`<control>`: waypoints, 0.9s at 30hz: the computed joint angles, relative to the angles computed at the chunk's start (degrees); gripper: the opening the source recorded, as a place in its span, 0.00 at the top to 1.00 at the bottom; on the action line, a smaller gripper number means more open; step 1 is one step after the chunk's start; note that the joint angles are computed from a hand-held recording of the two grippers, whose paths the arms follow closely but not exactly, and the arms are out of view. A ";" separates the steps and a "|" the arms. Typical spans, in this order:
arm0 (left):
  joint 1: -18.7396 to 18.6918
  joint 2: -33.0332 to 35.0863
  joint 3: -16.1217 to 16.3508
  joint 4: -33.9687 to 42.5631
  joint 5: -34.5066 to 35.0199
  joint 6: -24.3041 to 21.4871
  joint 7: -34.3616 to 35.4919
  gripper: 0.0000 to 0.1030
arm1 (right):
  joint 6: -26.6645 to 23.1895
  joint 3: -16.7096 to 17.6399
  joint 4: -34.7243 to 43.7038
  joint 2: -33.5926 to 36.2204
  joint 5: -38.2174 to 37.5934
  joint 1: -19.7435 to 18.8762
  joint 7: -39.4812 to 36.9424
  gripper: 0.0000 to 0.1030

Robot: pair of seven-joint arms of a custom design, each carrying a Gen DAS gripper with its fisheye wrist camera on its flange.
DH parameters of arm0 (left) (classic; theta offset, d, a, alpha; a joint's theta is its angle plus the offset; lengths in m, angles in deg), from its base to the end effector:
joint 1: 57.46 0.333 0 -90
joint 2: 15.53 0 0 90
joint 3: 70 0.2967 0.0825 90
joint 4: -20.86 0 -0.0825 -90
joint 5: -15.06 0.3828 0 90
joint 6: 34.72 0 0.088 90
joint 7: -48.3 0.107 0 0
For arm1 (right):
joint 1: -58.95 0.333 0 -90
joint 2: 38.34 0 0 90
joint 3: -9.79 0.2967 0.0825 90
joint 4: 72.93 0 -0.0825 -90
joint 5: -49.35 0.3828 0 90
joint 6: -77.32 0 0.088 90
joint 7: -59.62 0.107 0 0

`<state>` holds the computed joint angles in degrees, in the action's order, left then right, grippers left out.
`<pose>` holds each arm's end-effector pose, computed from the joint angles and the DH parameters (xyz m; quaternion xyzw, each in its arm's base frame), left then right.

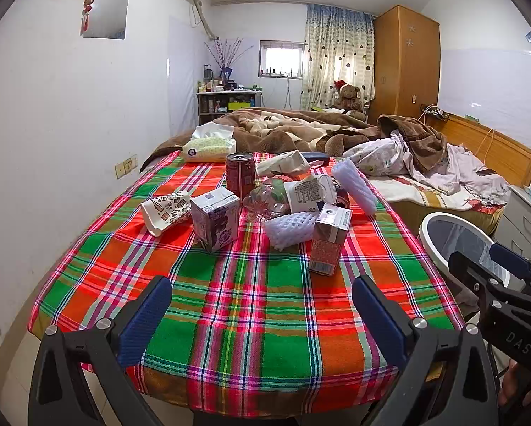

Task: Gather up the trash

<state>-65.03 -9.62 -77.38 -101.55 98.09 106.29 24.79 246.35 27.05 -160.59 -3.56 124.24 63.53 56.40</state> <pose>0.5534 -0.1481 0.3617 -0.7800 0.4078 -0.2349 0.4123 0.6991 0.1683 0.3473 -0.7813 0.3815 -0.2200 0.4422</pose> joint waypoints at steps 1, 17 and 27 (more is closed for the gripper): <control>0.01 -0.02 0.02 -0.03 0.04 0.04 -0.02 0.00 | -0.02 0.10 0.02 -0.02 0.14 -0.09 -0.18 0.17; -0.07 0.19 0.08 0.23 0.09 -0.03 -0.05 0.00 | 0.35 0.14 -0.24 -0.35 1.54 -0.02 -1.52 0.17; 0.04 0.11 0.16 0.17 0.41 0.06 -0.26 0.00 | 0.55 -0.03 -0.14 -0.27 1.40 0.22 -1.38 0.17</control>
<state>-64.99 -9.51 -77.22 -101.38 98.50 106.36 24.53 246.90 27.03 -160.73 -3.84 125.63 63.75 55.02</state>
